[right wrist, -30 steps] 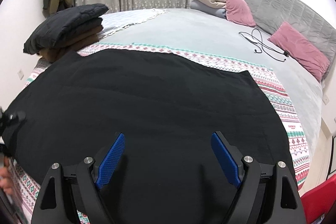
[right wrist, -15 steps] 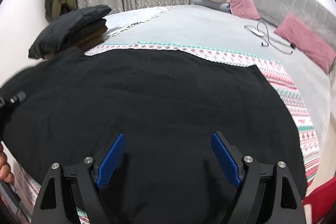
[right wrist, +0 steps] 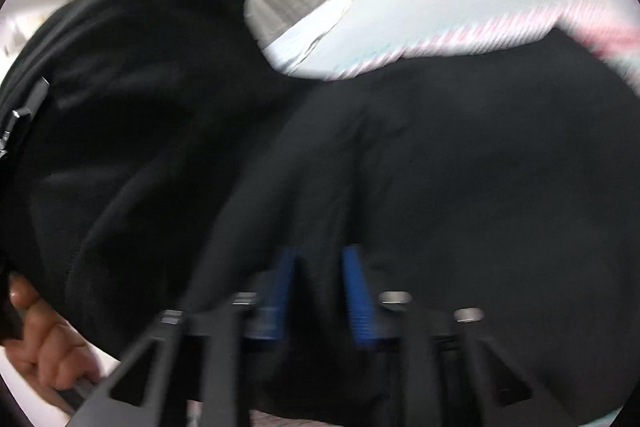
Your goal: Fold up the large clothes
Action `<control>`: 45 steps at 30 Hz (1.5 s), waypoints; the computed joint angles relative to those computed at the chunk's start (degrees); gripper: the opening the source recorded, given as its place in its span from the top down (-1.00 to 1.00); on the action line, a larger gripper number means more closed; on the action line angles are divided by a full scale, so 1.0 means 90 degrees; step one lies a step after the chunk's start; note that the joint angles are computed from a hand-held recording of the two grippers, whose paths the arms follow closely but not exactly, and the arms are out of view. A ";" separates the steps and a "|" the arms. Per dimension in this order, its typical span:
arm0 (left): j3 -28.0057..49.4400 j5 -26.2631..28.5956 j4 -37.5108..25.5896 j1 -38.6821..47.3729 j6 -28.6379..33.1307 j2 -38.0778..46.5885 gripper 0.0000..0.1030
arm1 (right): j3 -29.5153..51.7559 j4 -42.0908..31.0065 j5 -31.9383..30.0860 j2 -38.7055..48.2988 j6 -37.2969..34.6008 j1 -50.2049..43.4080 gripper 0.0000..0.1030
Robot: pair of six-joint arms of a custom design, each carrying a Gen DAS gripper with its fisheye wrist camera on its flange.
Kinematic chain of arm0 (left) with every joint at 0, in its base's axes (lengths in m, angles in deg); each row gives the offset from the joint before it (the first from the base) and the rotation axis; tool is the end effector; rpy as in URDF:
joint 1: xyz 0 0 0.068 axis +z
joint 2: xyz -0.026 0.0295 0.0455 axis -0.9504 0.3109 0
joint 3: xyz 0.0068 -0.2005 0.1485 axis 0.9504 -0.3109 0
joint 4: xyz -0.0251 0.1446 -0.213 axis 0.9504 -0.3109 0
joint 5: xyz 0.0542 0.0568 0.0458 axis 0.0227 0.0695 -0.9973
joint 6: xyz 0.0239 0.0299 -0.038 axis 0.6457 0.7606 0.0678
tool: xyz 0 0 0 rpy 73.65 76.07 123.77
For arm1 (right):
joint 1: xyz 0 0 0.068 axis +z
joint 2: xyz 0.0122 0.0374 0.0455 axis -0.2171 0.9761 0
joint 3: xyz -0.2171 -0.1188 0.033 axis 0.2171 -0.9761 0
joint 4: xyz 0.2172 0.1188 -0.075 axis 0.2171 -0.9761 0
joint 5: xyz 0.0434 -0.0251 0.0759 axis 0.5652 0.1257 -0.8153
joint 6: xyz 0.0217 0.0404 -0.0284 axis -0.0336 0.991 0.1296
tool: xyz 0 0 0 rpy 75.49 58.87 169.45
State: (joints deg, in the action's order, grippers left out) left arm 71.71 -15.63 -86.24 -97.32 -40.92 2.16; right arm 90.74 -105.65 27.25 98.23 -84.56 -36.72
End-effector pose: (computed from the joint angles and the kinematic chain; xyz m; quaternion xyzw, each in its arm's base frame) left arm 0.1689 -0.0847 0.2924 0.0107 0.7793 -0.3259 0.5351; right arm 0.3152 -0.1118 0.1439 -0.0085 0.9029 0.3526 0.2457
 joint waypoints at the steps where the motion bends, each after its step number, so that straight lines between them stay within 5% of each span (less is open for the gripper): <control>1: 0.0011 0.0124 -0.0022 0.0005 -0.0009 -0.0028 0.53 | 0.0002 0.0010 0.0050 0.0071 -0.0030 0.0108 0.69; 8: 0.0074 0.0632 0.0193 -0.0248 -0.0033 0.0962 0.53 | -0.0405 0.0724 0.1073 0.0061 0.0055 0.1079 0.70; 12: 0.0445 0.0666 0.0100 -0.0654 0.0115 0.1327 0.53 | 0.0453 -0.0332 0.0515 0.0650 0.0004 0.0711 0.69; 15: 0.0909 0.0547 -0.0138 -0.1045 0.0489 0.1819 0.50 | 0.0877 -0.0782 0.0221 0.0841 0.0056 0.0005 0.48; 19: 0.1220 0.0478 -0.0257 -0.1591 0.0742 0.2673 0.45 | 0.1199 -0.0495 0.0276 0.0898 0.0721 -0.1112 -0.16; 22: 0.1310 0.0789 -0.0276 -0.1836 0.0929 0.3505 0.33 | 0.1677 -0.0505 -0.0045 0.1285 0.1137 -0.1943 -0.19; 24: 0.1293 0.0955 -0.0228 -0.2021 0.1108 0.4134 0.08 | 0.1955 -0.0481 -0.0180 0.1557 0.1441 -0.2390 -0.19; 26: 0.1234 0.0631 -0.0149 -0.2306 0.1589 0.4465 0.01 | 0.2318 -0.0643 -0.0246 0.1880 0.1584 -0.2727 -0.19; 31: 0.1691 0.0080 -0.1311 -0.2938 0.2554 0.4022 -0.60 | 0.3433 -0.1569 -0.1522 0.2812 0.1423 -0.3177 -0.33; 36: 0.1333 0.0519 -0.2119 -0.3039 0.2903 0.2611 -0.62 | 0.4097 -0.2527 -0.1703 0.3198 0.0654 -0.2934 -0.38; 41: 0.0459 0.1096 -0.3059 -0.2195 0.3317 0.0606 -0.62 | 0.4019 -0.2370 -0.1264 0.3118 0.0435 -0.2604 -0.40; 45: 0.0377 0.1864 -0.3500 -0.0378 0.3809 0.0228 -0.62 | 0.4444 -0.2726 -0.0852 0.3346 0.0164 -0.2360 -0.40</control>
State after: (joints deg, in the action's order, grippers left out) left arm 75.10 1.14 -117.74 -100.72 -6.64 4.21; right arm 130.74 -130.18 19.58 128.34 -83.08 -57.96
